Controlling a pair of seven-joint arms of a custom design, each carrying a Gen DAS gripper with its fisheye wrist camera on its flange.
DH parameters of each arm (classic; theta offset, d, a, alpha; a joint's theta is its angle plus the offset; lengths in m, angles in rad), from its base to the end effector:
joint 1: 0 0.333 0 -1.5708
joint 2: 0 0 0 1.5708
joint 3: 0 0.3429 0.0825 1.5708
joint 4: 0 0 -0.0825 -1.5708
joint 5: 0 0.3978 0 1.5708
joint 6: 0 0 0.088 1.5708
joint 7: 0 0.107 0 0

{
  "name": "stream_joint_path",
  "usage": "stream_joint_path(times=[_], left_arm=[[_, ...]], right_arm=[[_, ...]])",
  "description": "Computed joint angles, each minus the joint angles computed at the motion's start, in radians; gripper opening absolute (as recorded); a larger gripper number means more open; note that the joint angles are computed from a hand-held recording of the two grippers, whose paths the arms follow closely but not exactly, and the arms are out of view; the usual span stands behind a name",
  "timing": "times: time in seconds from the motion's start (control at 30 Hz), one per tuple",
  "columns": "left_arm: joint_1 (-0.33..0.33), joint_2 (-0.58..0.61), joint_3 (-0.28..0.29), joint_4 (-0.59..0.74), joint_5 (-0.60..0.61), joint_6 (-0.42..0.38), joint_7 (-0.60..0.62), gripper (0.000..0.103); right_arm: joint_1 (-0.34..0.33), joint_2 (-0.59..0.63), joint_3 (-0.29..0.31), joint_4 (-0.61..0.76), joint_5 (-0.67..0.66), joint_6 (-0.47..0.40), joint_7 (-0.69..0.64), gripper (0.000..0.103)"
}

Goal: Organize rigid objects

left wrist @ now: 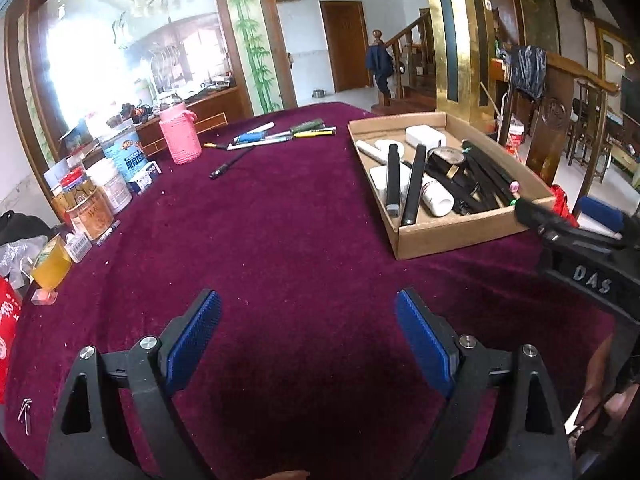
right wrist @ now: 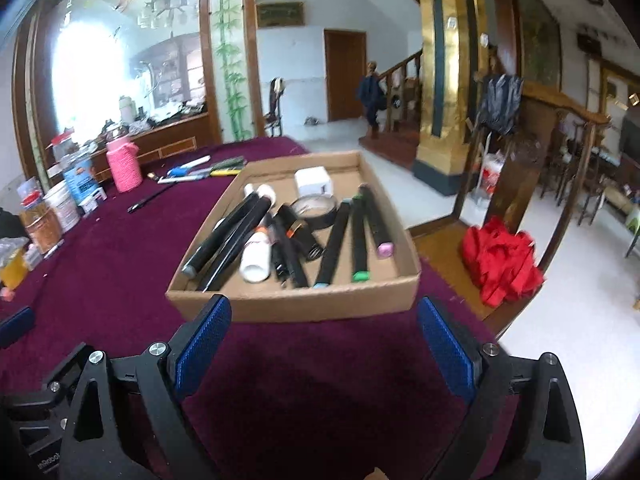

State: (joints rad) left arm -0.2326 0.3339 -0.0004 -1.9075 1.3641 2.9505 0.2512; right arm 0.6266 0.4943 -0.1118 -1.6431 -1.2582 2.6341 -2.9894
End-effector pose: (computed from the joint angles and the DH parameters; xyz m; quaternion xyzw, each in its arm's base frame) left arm 0.6244 -0.2146 0.3823 -0.5776 0.6976 -0.2665 0.3295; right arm 0.6208 0.3929 0.3857 -0.5695 0.6780 -0.3376 0.3193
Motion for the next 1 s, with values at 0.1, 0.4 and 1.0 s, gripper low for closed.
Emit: stream_joint_path(times=[0.1, 0.4, 1.0], left_arm=[[0.009, 0.016, -0.01, 0.007, -0.063, 0.001, 0.065, 0.089], [-0.001, 0.059, 0.008, 0.026, -0.266, 0.032, 0.246, 0.089], [-0.106, 0.07, 0.117, 0.018, -0.427, 0.079, 0.39, 0.089]], right_arm=[[0.016, 0.001, -0.017, 0.004, -0.069, -0.006, 0.072, 0.092], [-0.002, 0.025, 0.003, 0.041, -0.159, -0.026, 0.143, 0.092], [-0.002, 0.039, -0.013, 0.054, -0.098, 0.023, 0.082, 0.092]])
